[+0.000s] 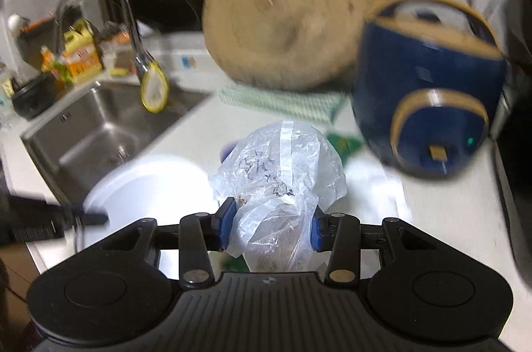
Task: Collect trash
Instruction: 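Grasp the clear plastic bag with the right tool while the left tool holds the bowl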
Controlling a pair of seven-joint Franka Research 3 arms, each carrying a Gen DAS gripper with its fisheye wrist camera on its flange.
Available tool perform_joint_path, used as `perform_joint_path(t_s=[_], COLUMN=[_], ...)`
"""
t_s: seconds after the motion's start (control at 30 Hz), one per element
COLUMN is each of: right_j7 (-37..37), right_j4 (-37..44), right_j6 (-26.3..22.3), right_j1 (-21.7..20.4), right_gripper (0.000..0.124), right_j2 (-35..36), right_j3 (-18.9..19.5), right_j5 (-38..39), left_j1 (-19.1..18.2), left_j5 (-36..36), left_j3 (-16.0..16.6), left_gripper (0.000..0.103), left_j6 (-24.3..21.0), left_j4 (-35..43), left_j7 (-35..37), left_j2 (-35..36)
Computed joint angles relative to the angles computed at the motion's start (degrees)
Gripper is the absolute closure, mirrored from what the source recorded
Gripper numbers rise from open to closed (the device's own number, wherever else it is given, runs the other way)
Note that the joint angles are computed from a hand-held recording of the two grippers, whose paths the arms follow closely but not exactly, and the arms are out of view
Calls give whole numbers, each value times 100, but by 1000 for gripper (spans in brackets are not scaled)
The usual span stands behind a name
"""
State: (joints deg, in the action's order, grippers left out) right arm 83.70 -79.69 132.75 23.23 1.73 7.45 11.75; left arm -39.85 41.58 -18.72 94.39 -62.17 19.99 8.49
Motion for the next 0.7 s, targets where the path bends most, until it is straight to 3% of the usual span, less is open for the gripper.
perform_joint_path(t_s=[0.17, 0.23, 0.4, 0.57, 0.7], right_j7=[593, 804, 932, 941, 1002], right_j4=[-1028, -1345, -2194, -2449, -2623], right_j6=[42, 161, 570, 459, 684], right_j1=[-27, -48, -65, -66, -60], right_gripper=[71, 56, 40, 38, 30], right_j2=[-575, -771, -1358, -1479, -1550], right_j3=[44, 95, 126, 211, 262], right_j5=[-366, -559, -385, -197, -215], left_j1=[88, 108, 171, 210, 211], left_j5=[-170, -198, -281, -313, -317], left_j3=[-17, -26, -48, -91, -104], left_gripper=[86, 86, 86, 86, 86], left_j6=[207, 251, 372, 379, 331], left_j4=[-148, -167, -303, -358, -326], left_j7=[146, 182, 239, 237, 239], left_j2=[-71, -80, -164, -201, -182])
